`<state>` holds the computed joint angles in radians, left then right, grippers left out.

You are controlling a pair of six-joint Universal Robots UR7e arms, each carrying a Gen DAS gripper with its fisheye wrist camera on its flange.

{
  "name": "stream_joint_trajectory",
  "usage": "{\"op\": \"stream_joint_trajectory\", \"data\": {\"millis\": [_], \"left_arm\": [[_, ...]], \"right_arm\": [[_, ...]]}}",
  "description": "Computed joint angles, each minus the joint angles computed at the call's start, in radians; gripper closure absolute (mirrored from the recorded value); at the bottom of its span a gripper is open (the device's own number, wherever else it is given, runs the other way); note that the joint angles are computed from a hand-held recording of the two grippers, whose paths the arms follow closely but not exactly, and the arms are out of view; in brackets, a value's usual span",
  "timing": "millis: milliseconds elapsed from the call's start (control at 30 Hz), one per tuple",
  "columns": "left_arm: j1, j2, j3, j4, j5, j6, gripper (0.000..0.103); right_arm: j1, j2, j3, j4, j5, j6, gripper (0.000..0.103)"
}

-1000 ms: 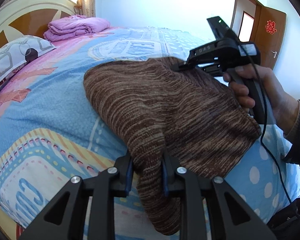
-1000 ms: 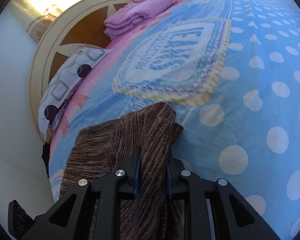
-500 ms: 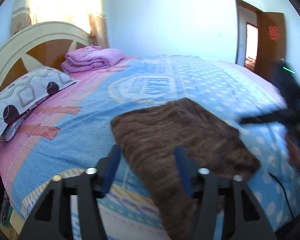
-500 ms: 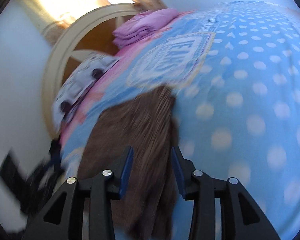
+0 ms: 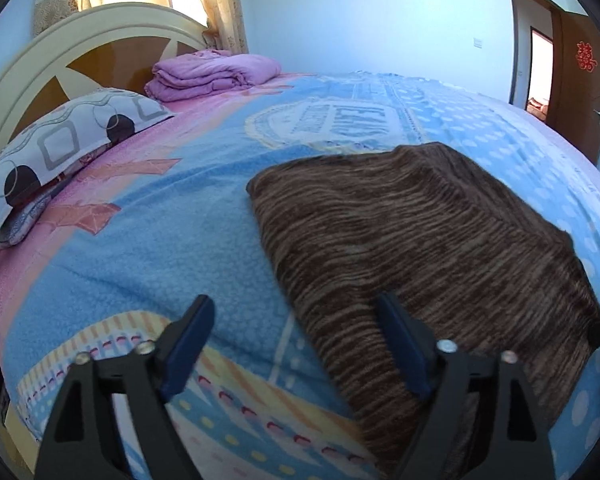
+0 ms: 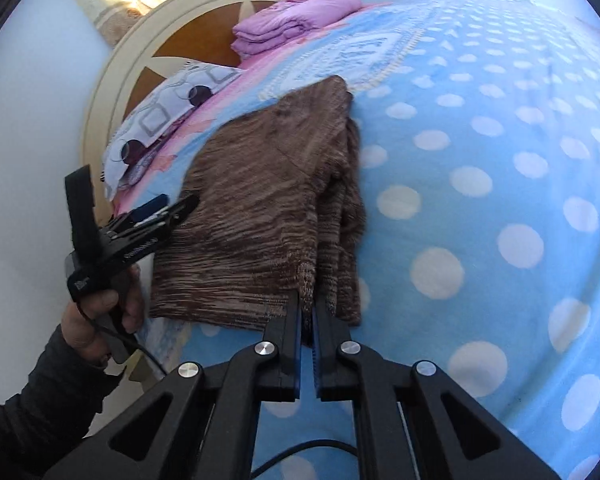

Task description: Fold small clothes

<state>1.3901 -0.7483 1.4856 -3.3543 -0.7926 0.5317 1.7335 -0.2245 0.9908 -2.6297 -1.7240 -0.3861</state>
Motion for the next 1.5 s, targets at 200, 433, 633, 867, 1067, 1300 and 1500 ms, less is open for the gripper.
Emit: {"op": "stream_joint_trajectory", "data": {"millis": [200,433,633,867,1067,1300,1500], "left_arm": [[-0.002,-0.036,0.036,0.032,-0.017,-0.065,0.011],[-0.077,-0.144,0.207,-0.06,0.0,-0.022,0.006],[-0.139,-0.205,0.289,-0.149,-0.027,-0.009,0.004],[-0.169,-0.225,0.321,-0.208,-0.044,0.024,0.004],[-0.175,-0.228,0.326,-0.237,-0.049,0.037,0.004],[-0.174,-0.227,0.329,-0.235,-0.045,0.031,0.004],[-0.175,-0.226,0.328,-0.235,-0.043,0.029,0.004]], "right_arm": [[-0.027,0.001,0.02,-0.029,0.072,0.019,0.1],[0.01,-0.06,0.16,-0.217,-0.001,0.034,0.081],[0.09,-0.103,0.315,-0.573,-0.077,-0.091,0.049],[0.155,-0.099,0.38,-0.855,-0.101,-0.259,0.04],[0.159,-0.111,0.404,-0.878,-0.094,-0.259,0.039],[0.159,-0.113,0.413,-0.881,-0.096,-0.261,0.039],[0.16,-0.116,0.42,-0.883,-0.098,-0.248,0.039]]}}
